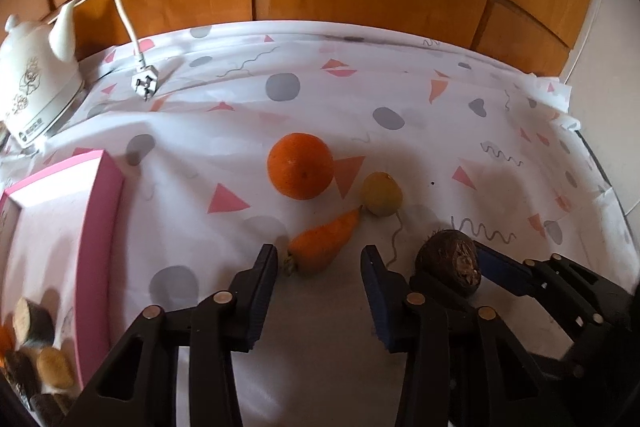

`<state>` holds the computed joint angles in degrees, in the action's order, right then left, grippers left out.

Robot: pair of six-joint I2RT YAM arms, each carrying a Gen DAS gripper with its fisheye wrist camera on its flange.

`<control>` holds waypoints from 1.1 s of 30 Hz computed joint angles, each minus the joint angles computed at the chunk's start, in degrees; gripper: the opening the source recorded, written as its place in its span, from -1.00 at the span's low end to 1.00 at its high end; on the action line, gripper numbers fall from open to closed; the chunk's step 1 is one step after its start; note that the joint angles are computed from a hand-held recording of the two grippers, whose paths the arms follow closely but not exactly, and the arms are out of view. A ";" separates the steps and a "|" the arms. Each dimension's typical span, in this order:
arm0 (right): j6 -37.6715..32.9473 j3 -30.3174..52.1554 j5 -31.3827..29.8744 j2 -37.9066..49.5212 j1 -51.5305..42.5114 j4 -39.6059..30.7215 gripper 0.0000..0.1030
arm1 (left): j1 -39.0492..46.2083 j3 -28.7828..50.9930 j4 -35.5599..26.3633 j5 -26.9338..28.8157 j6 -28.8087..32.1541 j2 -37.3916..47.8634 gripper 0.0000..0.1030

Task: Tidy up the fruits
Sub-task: 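Grasp the brown round fruit with the right tool while the left tool grasps the carrot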

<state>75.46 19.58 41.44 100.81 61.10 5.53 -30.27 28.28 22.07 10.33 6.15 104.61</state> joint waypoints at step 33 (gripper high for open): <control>-0.39 0.90 0.22 1.25 -0.50 -0.32 -0.14 | 2.68 -7.08 12.83 -2.69 -3.94 1.08 -0.50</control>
<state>75.07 20.48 41.66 102.06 60.60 5.22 -27.59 21.20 34.90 7.63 2.21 105.69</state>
